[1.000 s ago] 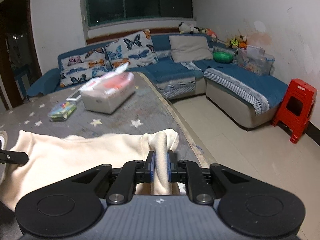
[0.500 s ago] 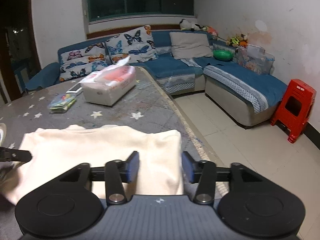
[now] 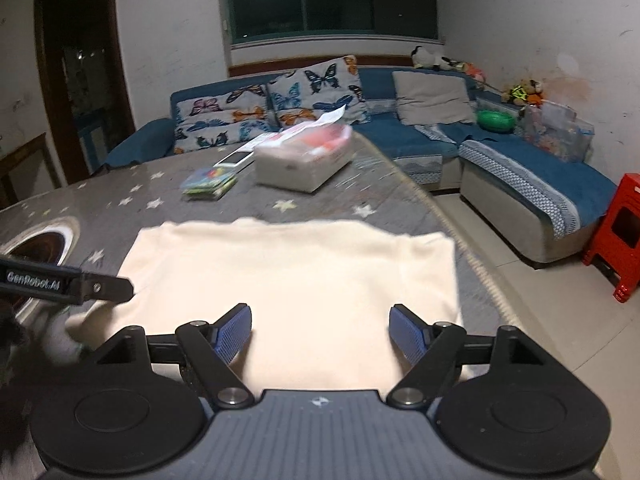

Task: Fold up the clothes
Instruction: 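Open both grippers and release the folded sweatshirt onto the table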

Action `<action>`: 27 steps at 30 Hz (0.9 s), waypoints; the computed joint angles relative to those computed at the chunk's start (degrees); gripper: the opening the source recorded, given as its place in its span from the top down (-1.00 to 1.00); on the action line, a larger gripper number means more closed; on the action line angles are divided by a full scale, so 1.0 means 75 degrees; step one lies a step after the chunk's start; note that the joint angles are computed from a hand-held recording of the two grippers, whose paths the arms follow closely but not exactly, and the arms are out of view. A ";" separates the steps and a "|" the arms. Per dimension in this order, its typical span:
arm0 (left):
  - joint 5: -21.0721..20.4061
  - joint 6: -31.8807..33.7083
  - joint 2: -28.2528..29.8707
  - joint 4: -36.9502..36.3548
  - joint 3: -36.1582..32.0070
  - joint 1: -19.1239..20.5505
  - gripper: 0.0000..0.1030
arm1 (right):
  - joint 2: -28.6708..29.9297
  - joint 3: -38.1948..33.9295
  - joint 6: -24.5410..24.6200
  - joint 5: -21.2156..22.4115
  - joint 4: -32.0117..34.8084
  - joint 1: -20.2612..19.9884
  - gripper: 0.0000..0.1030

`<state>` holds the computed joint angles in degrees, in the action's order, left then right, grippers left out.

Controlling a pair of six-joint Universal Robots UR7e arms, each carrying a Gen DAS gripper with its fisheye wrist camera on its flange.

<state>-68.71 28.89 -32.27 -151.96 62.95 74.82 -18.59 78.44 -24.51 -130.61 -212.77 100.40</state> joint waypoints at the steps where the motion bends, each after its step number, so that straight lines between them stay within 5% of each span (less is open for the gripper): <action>1: 0.0015 0.0027 -0.0013 -0.0020 0.0042 0.0005 -0.80 | 0.0023 0.0017 0.0000 0.0002 0.0009 0.0001 -0.53; 11: 0.0217 0.0443 -0.0075 -0.0440 0.0374 -0.0011 -0.87 | 0.0162 0.0058 -0.0443 -0.0043 -0.0206 -0.0014 -0.63; 27: 0.0210 0.0481 -0.0406 -0.0463 0.0831 0.0029 -1.00 | -0.0356 0.0659 0.0066 -0.0006 0.0351 0.0140 -0.63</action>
